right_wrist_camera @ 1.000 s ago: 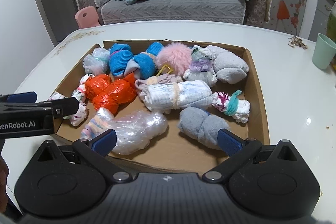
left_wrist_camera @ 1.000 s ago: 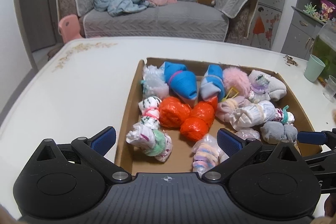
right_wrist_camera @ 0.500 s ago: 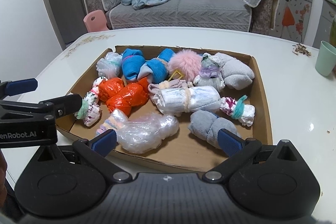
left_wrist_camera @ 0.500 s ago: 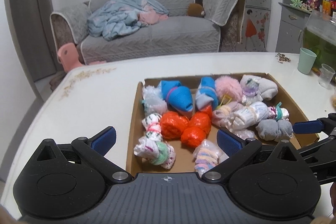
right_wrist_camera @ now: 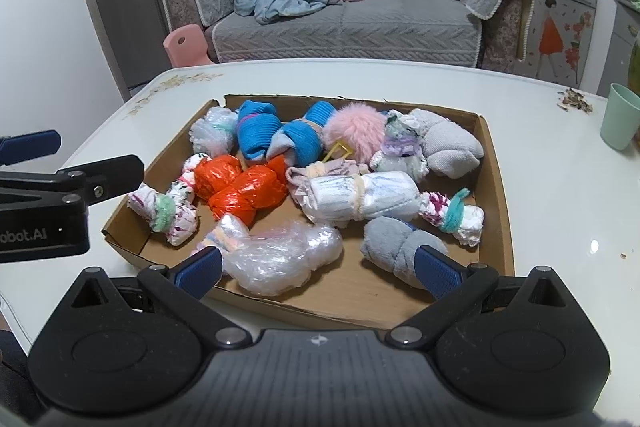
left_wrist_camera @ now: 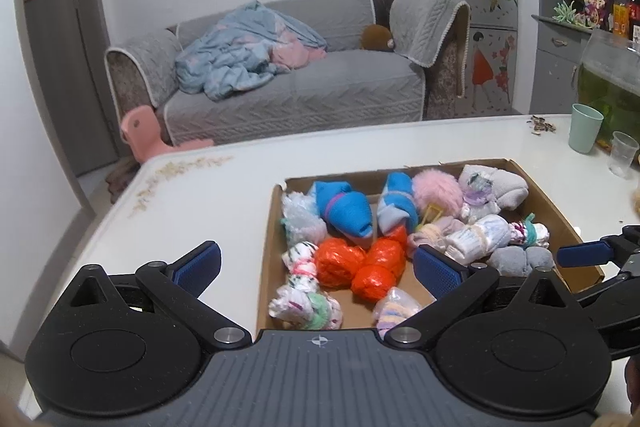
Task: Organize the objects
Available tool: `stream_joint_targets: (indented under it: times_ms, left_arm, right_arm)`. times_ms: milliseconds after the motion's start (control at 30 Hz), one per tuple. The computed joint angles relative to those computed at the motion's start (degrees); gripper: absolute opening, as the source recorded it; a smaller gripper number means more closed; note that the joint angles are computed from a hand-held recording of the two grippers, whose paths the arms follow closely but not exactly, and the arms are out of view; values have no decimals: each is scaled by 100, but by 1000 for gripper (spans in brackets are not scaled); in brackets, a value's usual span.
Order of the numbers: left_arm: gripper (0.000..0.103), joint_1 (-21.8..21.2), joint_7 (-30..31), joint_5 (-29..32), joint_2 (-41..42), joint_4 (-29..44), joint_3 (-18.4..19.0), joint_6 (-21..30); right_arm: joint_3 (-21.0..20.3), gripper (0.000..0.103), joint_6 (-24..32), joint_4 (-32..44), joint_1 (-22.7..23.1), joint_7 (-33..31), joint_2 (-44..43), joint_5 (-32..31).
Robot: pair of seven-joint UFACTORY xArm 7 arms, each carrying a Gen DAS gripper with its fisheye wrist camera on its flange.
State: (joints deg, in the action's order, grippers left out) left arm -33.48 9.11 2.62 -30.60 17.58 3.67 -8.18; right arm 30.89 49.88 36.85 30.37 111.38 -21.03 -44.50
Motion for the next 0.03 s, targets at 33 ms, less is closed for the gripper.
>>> stream_joint_targets:
  times_ms: [33]
  left_arm:
    - [103,-39,4,0,-21,3,45,15]
  right_arm:
    - [11,102,17,19,3,-12,-2,-23]
